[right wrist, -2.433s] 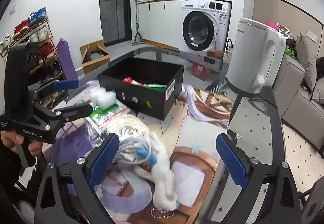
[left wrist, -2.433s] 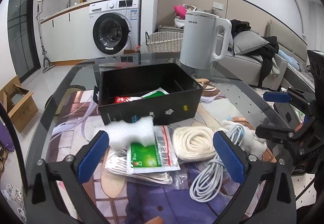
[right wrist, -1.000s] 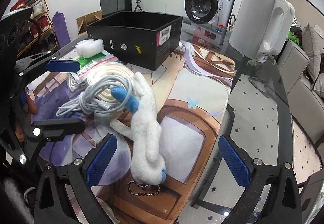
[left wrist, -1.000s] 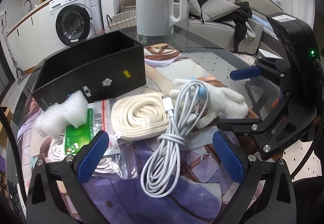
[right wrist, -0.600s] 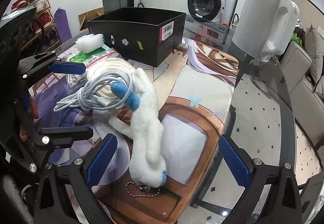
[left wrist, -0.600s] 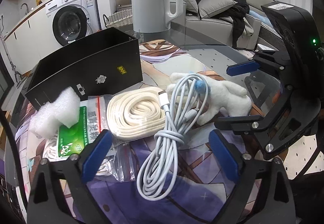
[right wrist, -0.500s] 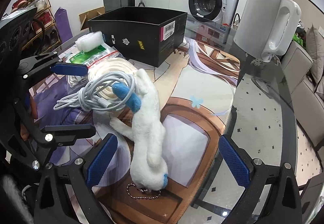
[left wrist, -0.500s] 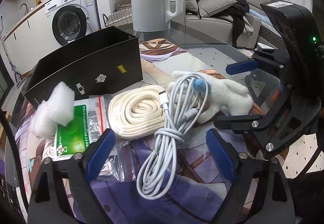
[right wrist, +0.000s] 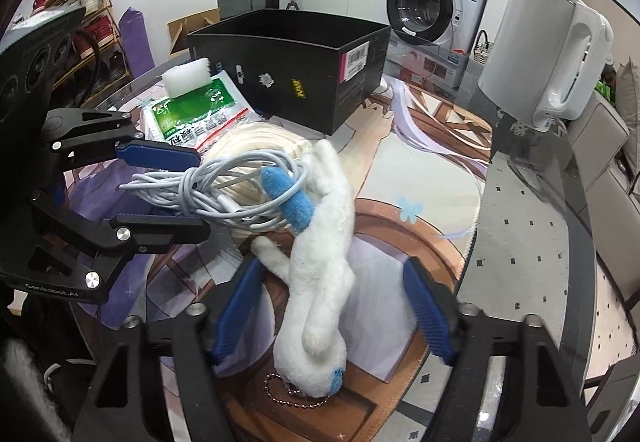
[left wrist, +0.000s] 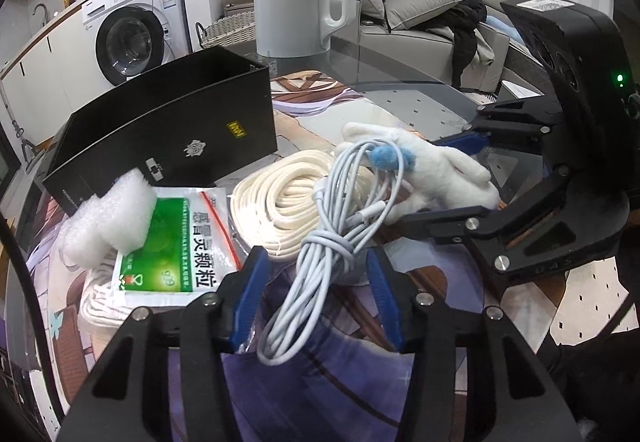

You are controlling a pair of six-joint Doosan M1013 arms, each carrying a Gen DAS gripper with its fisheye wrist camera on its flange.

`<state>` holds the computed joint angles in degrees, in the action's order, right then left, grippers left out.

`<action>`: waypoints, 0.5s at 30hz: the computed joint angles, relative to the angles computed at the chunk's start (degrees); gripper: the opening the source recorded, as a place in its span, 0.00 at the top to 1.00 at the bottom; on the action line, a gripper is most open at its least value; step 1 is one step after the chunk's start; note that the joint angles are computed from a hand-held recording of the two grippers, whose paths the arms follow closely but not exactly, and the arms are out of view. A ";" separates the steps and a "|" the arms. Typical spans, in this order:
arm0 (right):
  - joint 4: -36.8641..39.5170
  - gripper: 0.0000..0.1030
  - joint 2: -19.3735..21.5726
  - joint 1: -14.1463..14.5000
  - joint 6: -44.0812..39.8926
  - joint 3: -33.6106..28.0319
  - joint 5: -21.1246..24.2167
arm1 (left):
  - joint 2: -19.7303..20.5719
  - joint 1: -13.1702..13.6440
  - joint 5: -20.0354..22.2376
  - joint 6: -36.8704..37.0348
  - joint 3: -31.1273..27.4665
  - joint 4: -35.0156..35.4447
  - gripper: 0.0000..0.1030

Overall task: Organize soft objects
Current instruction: 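Grasp the coiled white cable with the left tool while the right grasps the plush toy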

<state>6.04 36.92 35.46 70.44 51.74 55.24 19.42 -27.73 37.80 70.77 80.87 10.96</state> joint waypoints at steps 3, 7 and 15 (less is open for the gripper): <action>1.98 0.52 0.24 -0.09 -2.00 -0.45 0.61 | 0.21 0.02 -0.17 1.33 -0.38 -0.92 0.51; 3.37 0.69 0.57 0.07 -3.89 -1.06 1.32 | 0.64 -0.01 -0.14 2.71 -1.09 -1.64 0.51; 5.15 0.76 0.60 -0.06 -5.36 -1.08 1.76 | 1.09 0.19 0.19 4.05 -1.73 -2.37 0.66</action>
